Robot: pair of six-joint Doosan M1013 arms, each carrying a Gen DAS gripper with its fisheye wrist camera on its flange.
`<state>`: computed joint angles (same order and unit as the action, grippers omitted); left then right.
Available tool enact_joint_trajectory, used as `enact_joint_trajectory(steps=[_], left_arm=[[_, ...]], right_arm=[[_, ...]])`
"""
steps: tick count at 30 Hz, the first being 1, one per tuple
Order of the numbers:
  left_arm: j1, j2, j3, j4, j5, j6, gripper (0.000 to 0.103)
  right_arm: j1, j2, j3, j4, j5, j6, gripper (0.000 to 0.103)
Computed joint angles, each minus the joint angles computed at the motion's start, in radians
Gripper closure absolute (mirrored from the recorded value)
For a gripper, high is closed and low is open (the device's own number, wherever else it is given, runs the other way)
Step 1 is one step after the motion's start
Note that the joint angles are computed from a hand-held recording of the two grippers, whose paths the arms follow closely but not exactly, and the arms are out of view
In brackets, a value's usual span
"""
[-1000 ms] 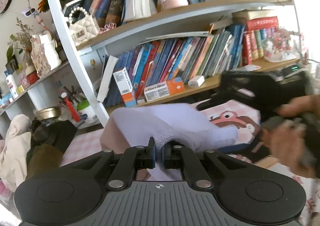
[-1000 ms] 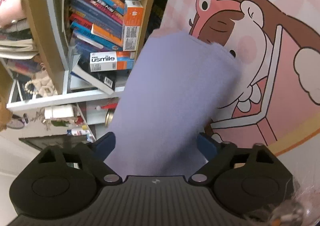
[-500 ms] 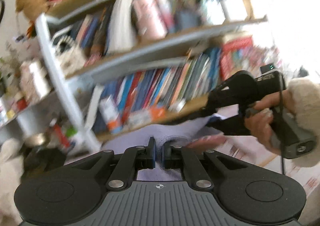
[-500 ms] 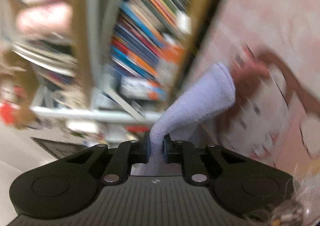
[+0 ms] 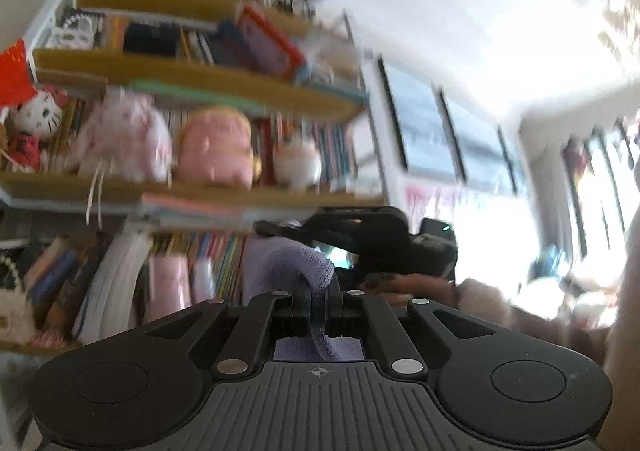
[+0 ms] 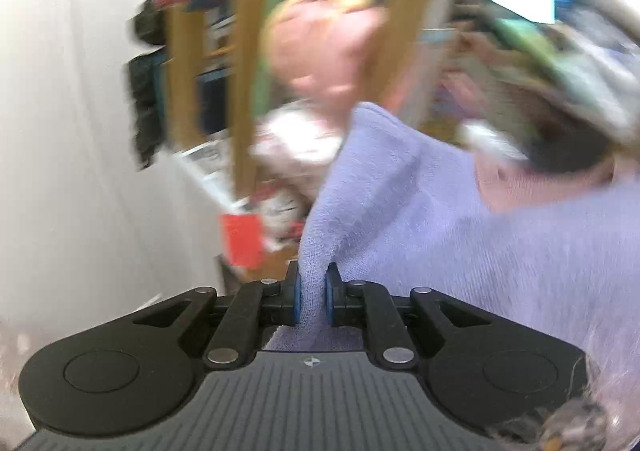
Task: Fold clothes
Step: 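Lift the sweater with both grippers, shaking it open in the air, then lower the sweater flat onto the mat with both grippers, spreading it out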
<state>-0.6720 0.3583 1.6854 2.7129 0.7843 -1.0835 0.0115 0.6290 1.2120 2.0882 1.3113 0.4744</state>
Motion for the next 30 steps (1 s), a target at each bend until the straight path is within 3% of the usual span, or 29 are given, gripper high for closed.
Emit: enact_joint_trajectory(steps=[2, 4, 9, 12, 15, 21, 23, 24, 25, 30], left_arm=[[0.007, -0.011, 0.022, -0.025, -0.011, -0.045, 0.098], [0.011, -0.016, 0.041, -0.128, -0.058, -0.014, 0.098], [0.031, 0.005, 0.084, -0.7, -0.236, 0.403, 0.098], [0.045, 0.017, 0.106, -0.987, -0.284, 0.604, 0.098], [0.056, 0.015, 0.125, -1.147, -0.29, 0.706, 0.098], [0.083, -0.001, 0.149, -1.243, -0.283, 0.721, 0.098], [0.095, 0.001, 0.14, -1.317, -0.28, 0.776, 0.097], [0.101, 0.006, 0.135, -1.368, -0.277, 0.817, 0.097], [0.108, 0.012, 0.129, -1.423, -0.272, 0.862, 0.096], [0.119, 0.025, 0.127, -1.553, -0.248, 0.96, 0.093]], right_arm=[[0.019, 0.011, -0.046, -0.079, 0.0, 0.033, 0.092], [0.043, 0.027, -0.08, -0.2, -0.03, 0.078, 0.092], [0.131, 0.093, -0.095, -0.655, -0.19, 0.309, 0.092], [0.183, 0.125, -0.094, -0.892, -0.238, 0.448, 0.092], [0.216, 0.146, -0.088, -0.944, -0.227, 0.488, 0.093], [0.276, 0.138, -0.093, -1.028, -0.332, 0.451, 0.092], [0.292, 0.147, -0.099, -1.064, -0.346, 0.467, 0.081], [0.3, 0.152, -0.103, -1.082, -0.352, 0.476, 0.059], [0.305, 0.153, -0.106, -1.109, -0.348, 0.499, 0.051], [0.273, 0.112, -0.028, -1.065, -0.324, 0.428, 0.043]])
